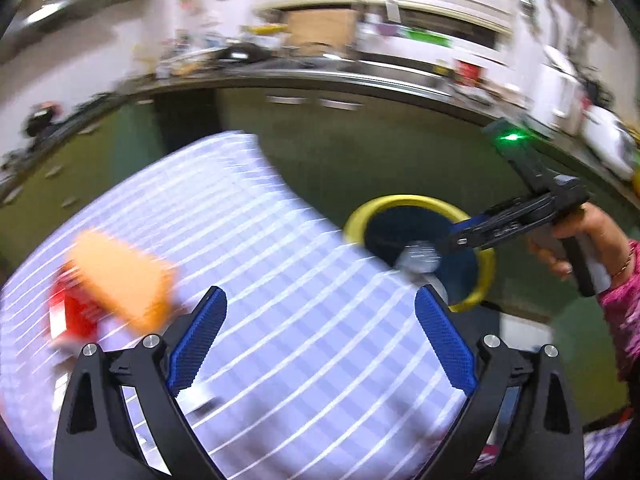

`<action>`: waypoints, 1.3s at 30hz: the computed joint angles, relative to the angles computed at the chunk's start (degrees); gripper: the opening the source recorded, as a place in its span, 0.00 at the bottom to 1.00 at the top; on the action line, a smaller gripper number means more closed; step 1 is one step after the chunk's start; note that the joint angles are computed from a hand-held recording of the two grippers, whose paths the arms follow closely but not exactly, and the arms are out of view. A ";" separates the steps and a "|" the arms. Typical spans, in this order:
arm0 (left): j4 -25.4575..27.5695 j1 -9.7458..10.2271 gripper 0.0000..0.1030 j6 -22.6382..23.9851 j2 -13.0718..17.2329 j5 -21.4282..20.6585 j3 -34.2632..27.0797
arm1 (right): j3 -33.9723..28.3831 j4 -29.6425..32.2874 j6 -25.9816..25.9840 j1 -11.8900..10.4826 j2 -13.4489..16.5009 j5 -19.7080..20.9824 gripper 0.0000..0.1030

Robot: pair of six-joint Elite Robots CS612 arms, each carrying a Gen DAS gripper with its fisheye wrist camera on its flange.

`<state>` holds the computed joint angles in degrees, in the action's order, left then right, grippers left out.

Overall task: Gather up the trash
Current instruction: 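Carry the milk carton over the bin and open the left gripper, then grasp the orange foam net sleeve with the right gripper and lift it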

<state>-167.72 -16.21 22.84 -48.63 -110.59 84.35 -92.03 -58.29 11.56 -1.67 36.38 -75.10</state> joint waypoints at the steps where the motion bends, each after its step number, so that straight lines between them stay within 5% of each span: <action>1: -1.29 0.73 0.93 -1.05 -0.07 1.17 0.36 | 1.67 -0.80 -1.24 0.48 -0.84 0.68 0.62; 11: -2.66 6.70 0.95 -11.58 0.99 6.49 0.77 | 21.85 -14.92 -17.07 8.23 -11.13 2.70 0.67; 15: -2.18 7.58 0.95 -12.67 1.61 5.63 0.29 | 30.52 -21.04 -19.75 10.38 -14.91 2.39 0.67; 23: -3.29 7.76 0.95 -11.56 1.81 4.19 0.80 | 44.51 -29.52 -22.78 13.37 -20.86 -4.51 0.67; 27: -3.33 7.92 0.95 -12.01 1.90 3.80 0.97 | 48.88 -30.33 -22.88 13.86 -22.75 -6.21 0.52; 29: -3.32 8.05 0.95 -12.21 1.88 3.80 1.08 | 49.91 -29.97 -22.66 13.93 -23.22 -6.83 0.30; 32: -3.36 8.14 0.95 -12.61 1.77 3.82 1.10 | 48.67 -30.10 -21.52 13.69 -22.66 -5.94 0.17; 39: -3.34 8.21 0.95 -12.94 1.95 3.63 0.90 | 42.61 -30.51 -19.31 12.83 -20.54 -1.62 0.15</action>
